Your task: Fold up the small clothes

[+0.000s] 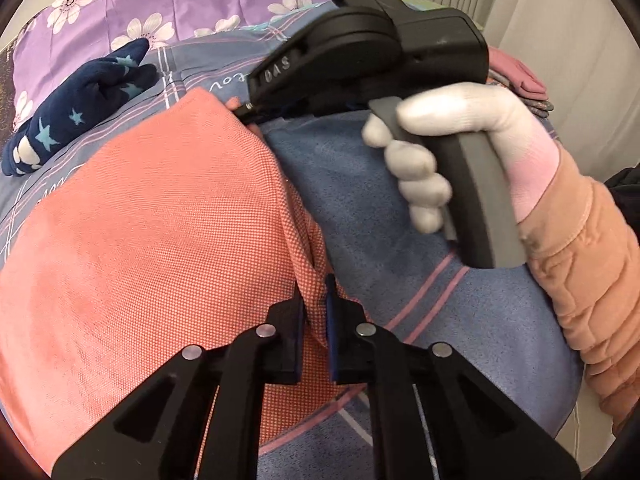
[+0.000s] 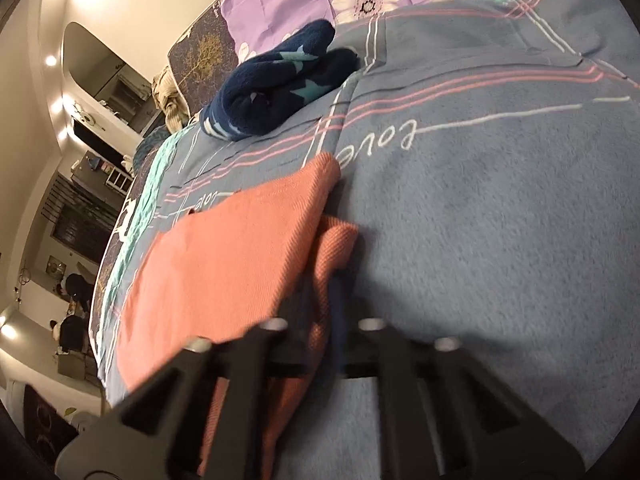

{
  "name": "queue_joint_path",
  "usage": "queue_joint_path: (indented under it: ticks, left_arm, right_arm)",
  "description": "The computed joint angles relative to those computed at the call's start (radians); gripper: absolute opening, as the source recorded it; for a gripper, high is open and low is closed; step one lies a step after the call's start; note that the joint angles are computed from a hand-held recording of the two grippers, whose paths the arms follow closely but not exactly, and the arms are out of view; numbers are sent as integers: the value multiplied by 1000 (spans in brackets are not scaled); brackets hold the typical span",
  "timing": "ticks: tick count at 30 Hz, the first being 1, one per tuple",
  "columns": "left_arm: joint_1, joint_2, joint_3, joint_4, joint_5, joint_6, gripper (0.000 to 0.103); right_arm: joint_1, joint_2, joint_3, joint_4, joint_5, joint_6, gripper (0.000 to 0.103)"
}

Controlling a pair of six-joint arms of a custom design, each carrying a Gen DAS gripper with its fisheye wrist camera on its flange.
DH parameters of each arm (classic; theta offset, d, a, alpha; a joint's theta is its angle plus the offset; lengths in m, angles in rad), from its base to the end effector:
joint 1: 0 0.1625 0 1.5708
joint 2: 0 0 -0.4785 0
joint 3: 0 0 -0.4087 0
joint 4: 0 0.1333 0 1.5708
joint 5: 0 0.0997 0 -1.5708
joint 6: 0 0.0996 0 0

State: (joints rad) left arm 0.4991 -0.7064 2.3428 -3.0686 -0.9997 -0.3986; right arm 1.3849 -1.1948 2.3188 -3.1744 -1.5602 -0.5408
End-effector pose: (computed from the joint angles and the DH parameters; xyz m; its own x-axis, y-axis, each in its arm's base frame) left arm -0.2830 -0.3674 -0.0315 -0.6482 0.5297 -0.5470 0.6706 0.7375 -0.0805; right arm 0.0421 -0.5031 0.1966 -0.9277 -0.2945 0.2295 -0.3658 0.8401 -0.4004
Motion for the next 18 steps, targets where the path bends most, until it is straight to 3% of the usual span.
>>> queue_joint_path:
  ticks: [2,9,13,17,18]
  left_arm:
    - [-1,6,10,-47,-8,35,8]
    - [-11,54,2,-97,-10,91,8]
    - [-26,69,5,-106,-15,108,9]
    - [-24,62,11,-134,-44,123,16]
    - [-28,60,19,-147,-55,120,20]
  right_arm:
    - [-4,-13,15,-37,44,-4,3]
    - [-27,51,-20,-64,8,16,3]
    - [-81,34,-23,-9,111,21,2]
    - [-43,27,7,-89,34,18,8]
    - [-34,21,17,-109,16,13,15]
